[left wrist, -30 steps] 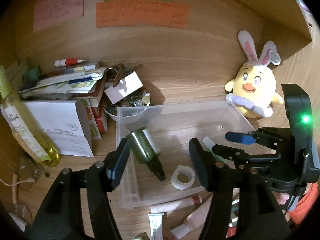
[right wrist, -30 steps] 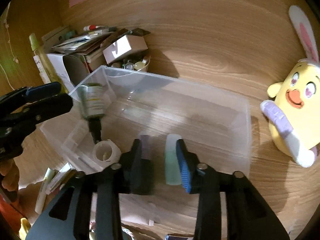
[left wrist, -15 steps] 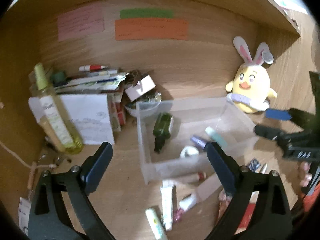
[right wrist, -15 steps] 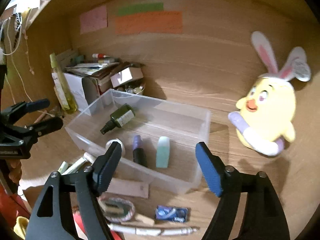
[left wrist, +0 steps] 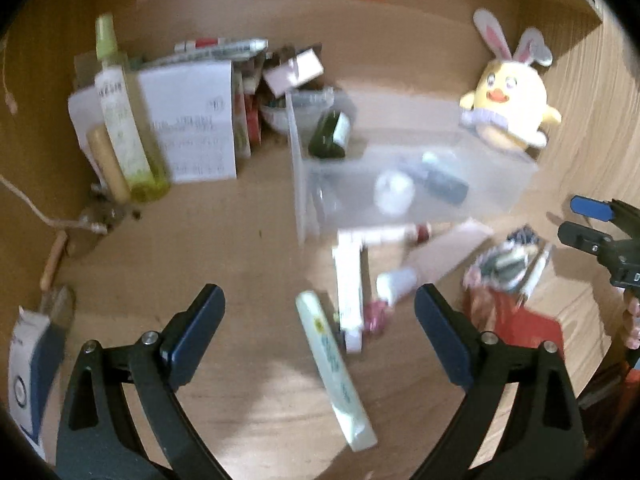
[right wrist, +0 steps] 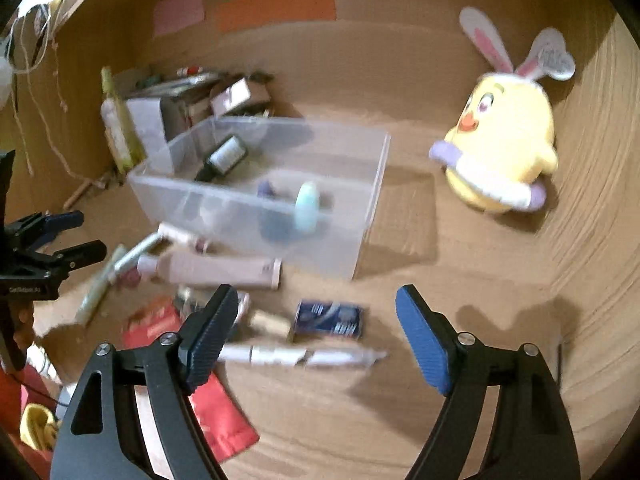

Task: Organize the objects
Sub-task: 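Grasp the pale green tube with the left tool while the right tool grasps the white pen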

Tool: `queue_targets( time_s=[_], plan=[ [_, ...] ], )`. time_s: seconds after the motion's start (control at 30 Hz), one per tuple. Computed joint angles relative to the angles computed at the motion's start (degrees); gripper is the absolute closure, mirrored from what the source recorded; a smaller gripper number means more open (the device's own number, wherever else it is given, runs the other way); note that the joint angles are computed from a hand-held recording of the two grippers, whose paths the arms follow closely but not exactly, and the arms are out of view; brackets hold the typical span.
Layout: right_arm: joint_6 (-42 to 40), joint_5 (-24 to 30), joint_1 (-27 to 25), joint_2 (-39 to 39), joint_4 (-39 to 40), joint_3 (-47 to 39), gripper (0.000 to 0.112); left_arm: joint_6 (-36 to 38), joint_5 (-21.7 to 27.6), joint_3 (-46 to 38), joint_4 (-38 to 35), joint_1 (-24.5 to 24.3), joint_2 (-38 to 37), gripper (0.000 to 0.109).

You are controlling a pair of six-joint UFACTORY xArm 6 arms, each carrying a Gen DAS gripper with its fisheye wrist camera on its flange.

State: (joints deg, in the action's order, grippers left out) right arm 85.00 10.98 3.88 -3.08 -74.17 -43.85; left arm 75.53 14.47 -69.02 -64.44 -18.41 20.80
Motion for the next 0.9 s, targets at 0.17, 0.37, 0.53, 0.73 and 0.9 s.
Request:
queue_targets(
  time_s=[0.17, 0.37, 0.53, 0.73, 0.9],
  plan=[
    [-1.8, 0.8, 1.7, -0.5, 0.5, 2.7, 0.034, 1.0, -0.7, 2.3, -1.0, -0.1, -0.3, 0.020],
    [-7.5, 3.6, 3.3, 0.9, 4.1, 2.5, 0.033, -0.1, -0.6, 3.5, 0.7, -0.5, -0.3, 0.041],
    [-17.9, 2.8, 2.8, 4.5, 9.8, -0.2, 0.033, -2.3, -0.1, 2.8, 2.3, -0.2, 0.7, 0.064],
    [-35.7, -1.6, 1.6, 6.8, 23.7, -0.8, 0.040, -1.9, 3.3, 2.2, 2.0, 1.6, 0.6, 0.084],
    [-44.6, -1.3, 2.6, 5.9, 32.6, 0.3, 0.073, -0.4, 4.2, 3.0, 1.0, 2.6, -0.3, 0.085]
  ],
)
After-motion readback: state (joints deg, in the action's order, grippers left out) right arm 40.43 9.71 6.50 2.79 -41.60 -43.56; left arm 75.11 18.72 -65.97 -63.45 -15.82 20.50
